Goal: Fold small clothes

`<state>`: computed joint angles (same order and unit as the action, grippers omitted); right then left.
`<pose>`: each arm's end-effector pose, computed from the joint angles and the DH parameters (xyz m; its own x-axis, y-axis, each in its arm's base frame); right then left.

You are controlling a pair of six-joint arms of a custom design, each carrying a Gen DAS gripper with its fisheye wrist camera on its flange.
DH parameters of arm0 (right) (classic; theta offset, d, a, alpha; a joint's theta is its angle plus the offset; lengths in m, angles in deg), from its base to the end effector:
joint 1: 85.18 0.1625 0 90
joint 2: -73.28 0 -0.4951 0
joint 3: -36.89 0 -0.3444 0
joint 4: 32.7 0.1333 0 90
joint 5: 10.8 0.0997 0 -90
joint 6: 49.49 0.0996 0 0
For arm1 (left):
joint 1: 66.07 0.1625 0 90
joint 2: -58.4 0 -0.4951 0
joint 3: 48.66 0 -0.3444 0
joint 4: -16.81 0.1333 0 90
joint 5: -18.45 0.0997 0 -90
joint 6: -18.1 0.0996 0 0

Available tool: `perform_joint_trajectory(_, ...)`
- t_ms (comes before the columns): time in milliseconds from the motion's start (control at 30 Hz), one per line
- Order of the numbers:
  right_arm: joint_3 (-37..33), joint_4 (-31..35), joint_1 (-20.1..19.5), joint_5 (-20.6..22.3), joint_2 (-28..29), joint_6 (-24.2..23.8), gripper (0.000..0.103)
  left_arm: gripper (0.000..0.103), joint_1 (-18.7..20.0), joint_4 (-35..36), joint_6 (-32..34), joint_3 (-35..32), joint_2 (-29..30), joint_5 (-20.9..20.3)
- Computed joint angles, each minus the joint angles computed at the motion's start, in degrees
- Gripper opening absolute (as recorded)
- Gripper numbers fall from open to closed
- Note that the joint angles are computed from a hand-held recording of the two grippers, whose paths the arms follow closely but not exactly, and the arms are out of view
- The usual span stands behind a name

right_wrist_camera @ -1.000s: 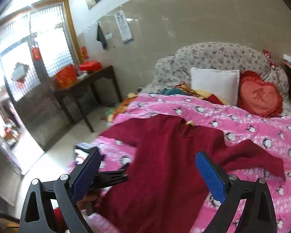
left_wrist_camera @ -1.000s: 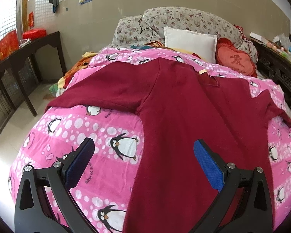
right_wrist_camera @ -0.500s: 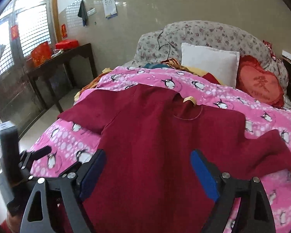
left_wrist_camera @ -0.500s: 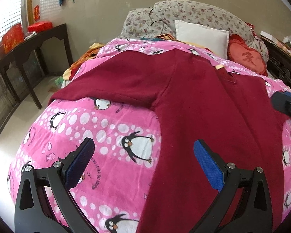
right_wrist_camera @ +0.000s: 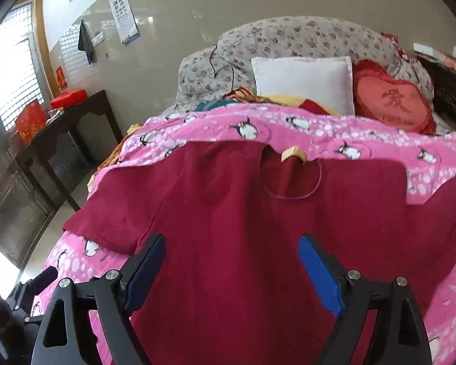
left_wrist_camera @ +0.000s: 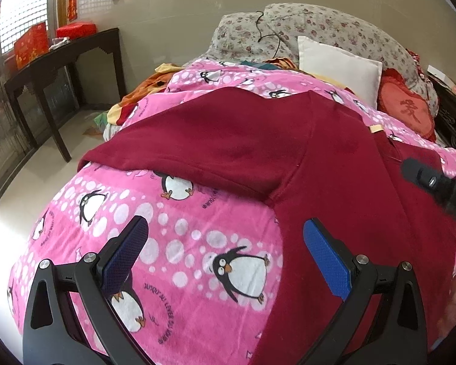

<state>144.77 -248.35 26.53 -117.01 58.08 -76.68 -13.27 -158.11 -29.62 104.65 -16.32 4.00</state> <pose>0.3190 -0.5160 -0.0777 -0.7017 -0.5466 0.4570 -0.7094 0.5955 -0.3770 0.0014 -0.3782 0.2888 -0.6217 -0.5414 -0.5659 0.2095 0.5813 -0.7863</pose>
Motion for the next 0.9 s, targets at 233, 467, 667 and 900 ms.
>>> perform_joint_trajectory(233,-2.1,-4.0,-0.7,-3.5,3.1,-3.0,0.087,0.103,2.0,-7.2,6.6,-0.7,3.5,-0.2)
perform_joint_trajectory(467,-3.1,-5.1,-1.9,-4.5,3.8,-3.3,0.087,0.103,4.7,-12.7,12.0,-2.2,3.7,-1.7)
perform_joint_trajectory(667,-3.8,-2.7,-3.0,-4.2,3.5,-1.8,0.087,0.103,7.3,-16.5,17.8,-3.0,-0.3,-3.3)
perform_joint_trajectory(900,-4.3,-0.2,-3.5,-3.2,3.4,-1.0,0.087,0.103,20.8,-25.1,20.7,-7.8,-7.4,-17.5)
